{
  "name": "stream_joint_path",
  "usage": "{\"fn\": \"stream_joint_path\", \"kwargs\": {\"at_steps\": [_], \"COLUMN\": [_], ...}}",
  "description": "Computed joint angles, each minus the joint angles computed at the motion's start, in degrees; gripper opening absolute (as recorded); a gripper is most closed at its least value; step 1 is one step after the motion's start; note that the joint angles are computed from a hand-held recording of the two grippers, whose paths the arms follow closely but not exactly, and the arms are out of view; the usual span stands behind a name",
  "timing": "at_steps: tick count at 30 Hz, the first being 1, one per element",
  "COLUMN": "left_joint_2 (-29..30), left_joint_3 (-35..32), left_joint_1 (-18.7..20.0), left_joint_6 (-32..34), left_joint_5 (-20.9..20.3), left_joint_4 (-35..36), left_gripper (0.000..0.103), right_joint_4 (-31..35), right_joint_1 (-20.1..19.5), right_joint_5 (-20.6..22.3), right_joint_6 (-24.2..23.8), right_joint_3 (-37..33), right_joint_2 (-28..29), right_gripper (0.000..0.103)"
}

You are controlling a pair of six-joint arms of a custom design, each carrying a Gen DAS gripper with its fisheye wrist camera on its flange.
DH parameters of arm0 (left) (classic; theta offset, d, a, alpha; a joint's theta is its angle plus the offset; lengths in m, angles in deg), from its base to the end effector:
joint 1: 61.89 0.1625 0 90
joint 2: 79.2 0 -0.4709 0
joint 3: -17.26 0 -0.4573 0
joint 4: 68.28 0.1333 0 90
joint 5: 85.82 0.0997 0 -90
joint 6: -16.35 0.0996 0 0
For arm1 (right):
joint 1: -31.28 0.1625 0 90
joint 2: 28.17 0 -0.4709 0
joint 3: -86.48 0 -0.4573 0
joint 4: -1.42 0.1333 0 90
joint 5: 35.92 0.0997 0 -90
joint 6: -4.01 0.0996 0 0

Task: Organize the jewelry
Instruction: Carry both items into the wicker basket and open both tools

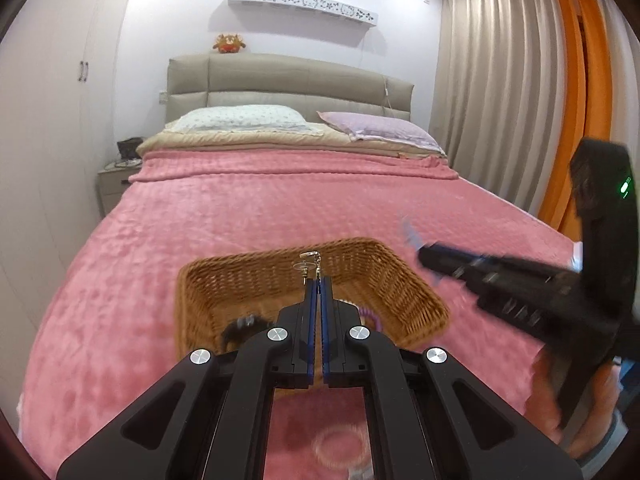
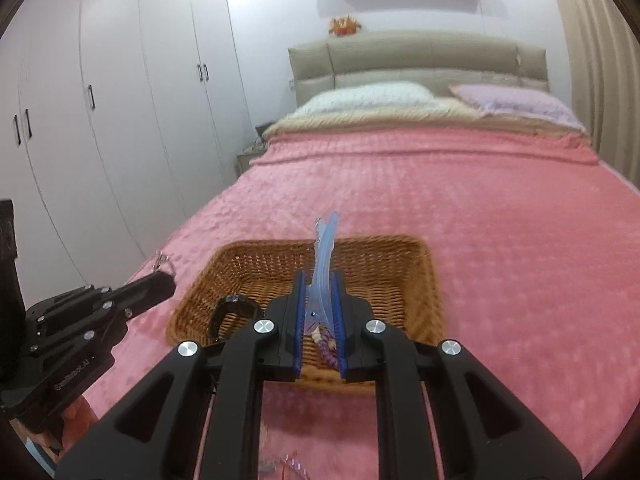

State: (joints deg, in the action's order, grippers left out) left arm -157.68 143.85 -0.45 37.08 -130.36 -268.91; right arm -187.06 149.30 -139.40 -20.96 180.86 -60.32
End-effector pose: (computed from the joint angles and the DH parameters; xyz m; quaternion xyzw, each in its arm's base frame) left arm -0.0631 -0.5433 0.3397 0.1465 0.8002 -0.5001 0.2968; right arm 0.4492 -0.6099 -0.0107 0.3884 -0.8610 0.3118 0.1033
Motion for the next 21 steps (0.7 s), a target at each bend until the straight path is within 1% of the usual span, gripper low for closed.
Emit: {"fn": "stream_joint_path", "kwargs": {"at_steps": [2, 5, 10, 13, 15, 16, 17, 18, 19, 21], "left_joint_2": [1.4, 3.7, 5.1, 5.4, 5.1, 4.6, 4.2, 3.5, 3.3, 2.5], "left_joint_3": [-1.7, -4.1, -6.1, -6.2, -6.2, -6.0, -5.9, -5.7, -5.3, -4.5], "left_joint_1": [1.3, 3.7, 6.7, 7.3, 7.7, 7.9, 8.1, 8.3, 8.3, 8.1], "left_joint_6": [-0.1, -0.3, -2.6, -3.4, -4.1, -5.0, -5.8, -6.8, -7.1, -7.2], "left_joint_5": [-0.8, -1.8, -3.7, -3.8, -4.6, -5.3, -6.1, -6.9, -7.1, -7.5], "left_joint_4": [0.7, 2.1, 6.4, 8.0, 9.2, 10.3, 11.0, 12.0, 11.7, 10.4], "left_gripper": [0.0, 0.0, 0.0, 0.0, 0.001, 0.001, 0.003, 0.012, 0.016, 0.028], "right_joint_4": [4.4, 9.7, 12.1, 12.7, 12.6, 12.6, 12.6, 12.3, 11.7, 11.2], "right_joint_1": [-1.2, -2.7, -3.8, -3.9, -3.9, -4.0, -4.0, -4.1, -4.1, -4.3], "right_joint_5": [0.9, 0.6, -1.0, -1.7, -1.6, -1.5, -1.3, -1.2, -1.0, -0.5], "right_joint_6": [2.5, 5.6, 6.8, 7.0, 7.1, 7.3, 7.6, 7.7, 7.6, 7.7], "right_joint_3": [-3.0, -6.4, -7.7, -8.2, -7.9, -7.8, -7.6, -7.6, -7.1, -6.6], "right_joint_2": [1.7, 3.9, 5.4, 6.0, 5.9, 5.8, 5.6, 5.5, 5.2, 4.8], "right_gripper": [0.011, 0.011, 0.011, 0.011, 0.012, 0.014, 0.016, 0.018, 0.021, 0.022]}}
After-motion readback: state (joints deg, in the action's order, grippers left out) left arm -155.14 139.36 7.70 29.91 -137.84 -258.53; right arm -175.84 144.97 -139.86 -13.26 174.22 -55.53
